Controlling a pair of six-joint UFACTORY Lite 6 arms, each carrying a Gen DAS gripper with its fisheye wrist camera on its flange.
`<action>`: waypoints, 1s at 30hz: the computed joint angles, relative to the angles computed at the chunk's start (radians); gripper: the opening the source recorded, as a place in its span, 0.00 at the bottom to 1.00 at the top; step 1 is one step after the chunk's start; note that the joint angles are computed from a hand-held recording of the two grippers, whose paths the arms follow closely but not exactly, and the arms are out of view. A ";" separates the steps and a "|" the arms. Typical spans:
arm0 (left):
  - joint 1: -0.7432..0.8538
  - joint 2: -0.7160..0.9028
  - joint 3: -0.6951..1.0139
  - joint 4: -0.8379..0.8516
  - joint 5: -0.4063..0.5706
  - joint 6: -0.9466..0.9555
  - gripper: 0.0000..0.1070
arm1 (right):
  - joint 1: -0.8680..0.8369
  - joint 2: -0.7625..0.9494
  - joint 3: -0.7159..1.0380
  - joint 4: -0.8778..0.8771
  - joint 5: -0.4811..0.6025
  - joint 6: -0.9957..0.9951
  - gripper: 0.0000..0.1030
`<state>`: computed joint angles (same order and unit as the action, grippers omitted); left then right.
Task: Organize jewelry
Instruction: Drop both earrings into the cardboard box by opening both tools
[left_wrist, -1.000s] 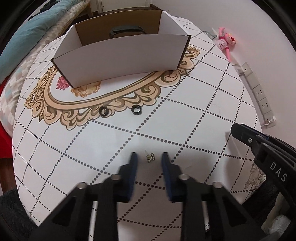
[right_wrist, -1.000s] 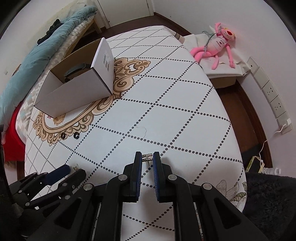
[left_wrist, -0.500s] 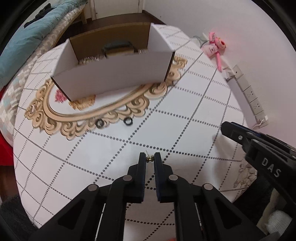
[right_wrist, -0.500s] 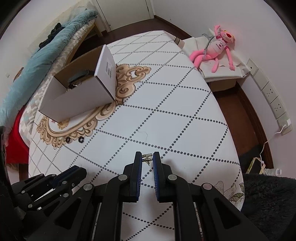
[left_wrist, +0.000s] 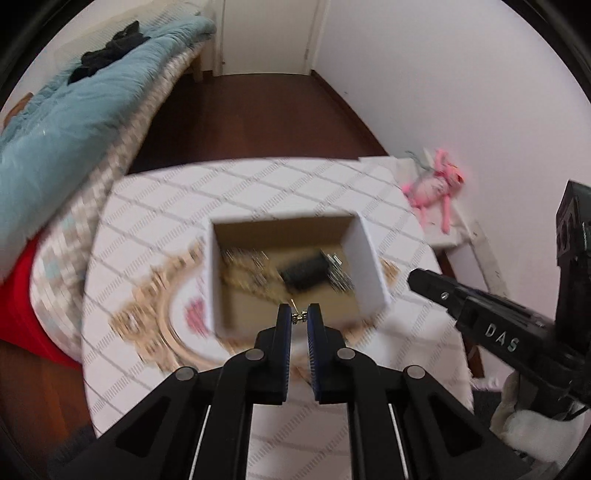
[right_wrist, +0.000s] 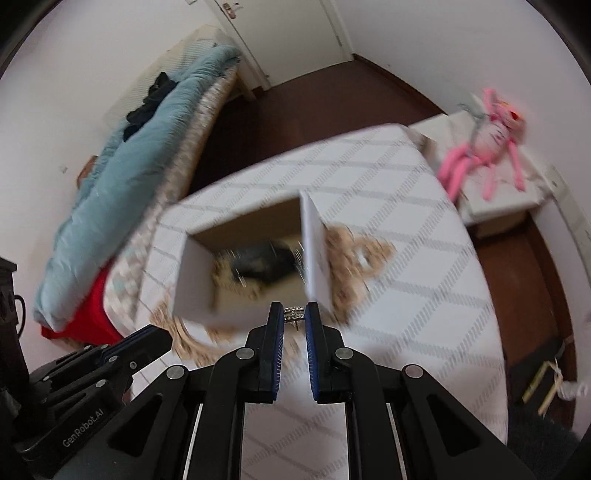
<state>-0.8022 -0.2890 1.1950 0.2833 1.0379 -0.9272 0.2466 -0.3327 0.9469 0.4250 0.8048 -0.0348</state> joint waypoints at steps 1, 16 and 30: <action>0.050 0.017 0.012 -0.025 -0.011 0.051 0.06 | 0.011 0.076 0.062 0.001 -0.013 -0.002 0.12; 0.412 0.406 0.238 -0.245 0.015 0.423 0.11 | 0.088 0.785 0.679 -0.124 0.129 0.061 0.15; 0.364 0.228 0.075 -0.064 0.007 0.245 0.94 | 0.121 0.606 0.547 -0.375 0.076 0.195 0.72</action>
<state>-0.4387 -0.0610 1.2696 0.2195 1.0451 -0.6821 0.3676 0.2736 1.4944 0.0502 0.8811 0.1599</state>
